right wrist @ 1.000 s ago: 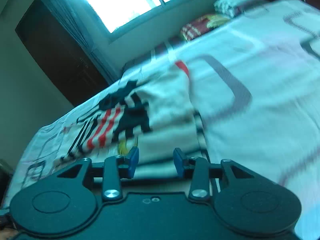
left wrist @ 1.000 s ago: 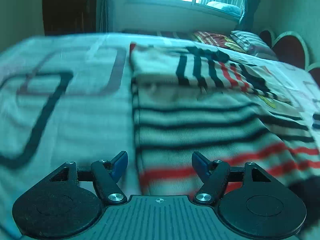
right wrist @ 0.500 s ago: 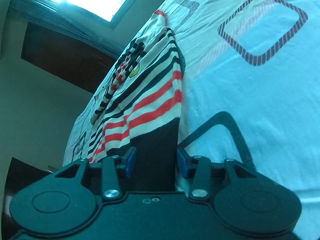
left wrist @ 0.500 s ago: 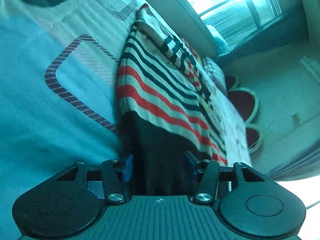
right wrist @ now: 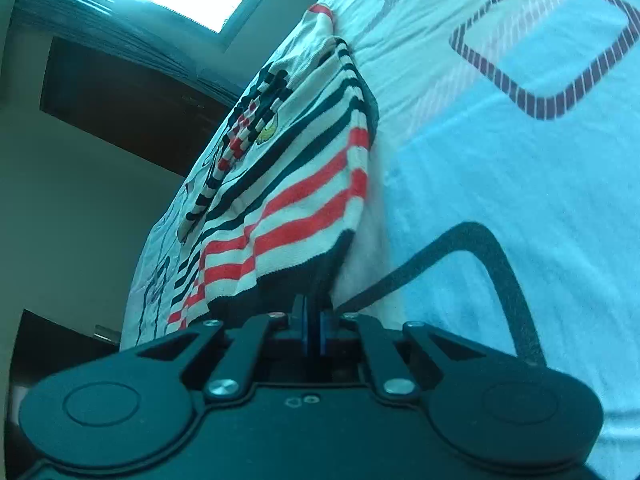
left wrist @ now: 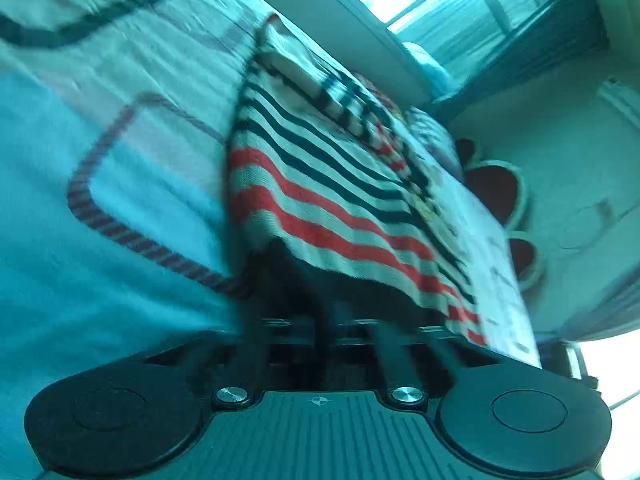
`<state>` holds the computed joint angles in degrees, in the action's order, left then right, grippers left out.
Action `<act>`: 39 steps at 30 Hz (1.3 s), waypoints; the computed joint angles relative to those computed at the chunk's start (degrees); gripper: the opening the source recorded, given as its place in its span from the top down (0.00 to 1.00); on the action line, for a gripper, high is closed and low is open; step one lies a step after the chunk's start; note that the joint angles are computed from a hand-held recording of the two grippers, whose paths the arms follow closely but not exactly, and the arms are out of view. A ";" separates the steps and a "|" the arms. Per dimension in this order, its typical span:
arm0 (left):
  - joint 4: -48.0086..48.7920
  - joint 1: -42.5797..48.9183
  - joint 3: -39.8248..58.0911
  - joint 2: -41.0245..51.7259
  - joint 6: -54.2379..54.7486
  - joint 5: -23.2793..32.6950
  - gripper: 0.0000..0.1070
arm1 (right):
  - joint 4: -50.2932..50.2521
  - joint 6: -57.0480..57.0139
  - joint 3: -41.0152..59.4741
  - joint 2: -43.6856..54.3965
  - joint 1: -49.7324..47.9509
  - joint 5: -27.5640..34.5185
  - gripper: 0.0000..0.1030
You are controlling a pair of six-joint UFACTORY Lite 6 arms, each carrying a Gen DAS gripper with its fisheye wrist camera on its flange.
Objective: Fold small clothes
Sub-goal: 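Grasp the sweater hem with both grippers and lift it toward the collar, then lay the hem over the collar with both grippers and release it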
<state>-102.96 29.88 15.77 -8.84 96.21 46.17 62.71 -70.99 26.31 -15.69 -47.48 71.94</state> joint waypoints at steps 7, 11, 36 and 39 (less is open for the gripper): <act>10.38 10.76 -1.64 -8.12 -3.55 6.93 0.95 | -2.13 -3.39 4.30 -5.49 -8.98 9.37 0.95; 4.80 14.00 -1.88 5.76 5.97 7.94 0.95 | -4.39 -2.83 2.35 2.80 -6.14 -1.78 0.95; 2.24 -6.18 56.35 28.15 -22.07 -3.36 0.95 | 11.78 17.43 55.73 28.62 25.35 -15.45 0.95; 6.78 -8.75 74.34 40.35 -29.60 -7.81 0.95 | 9.96 25.30 72.56 41.74 29.48 -18.41 0.95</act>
<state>-96.19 21.13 90.11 31.52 66.60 38.36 72.67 -45.68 98.88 26.06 -18.00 53.53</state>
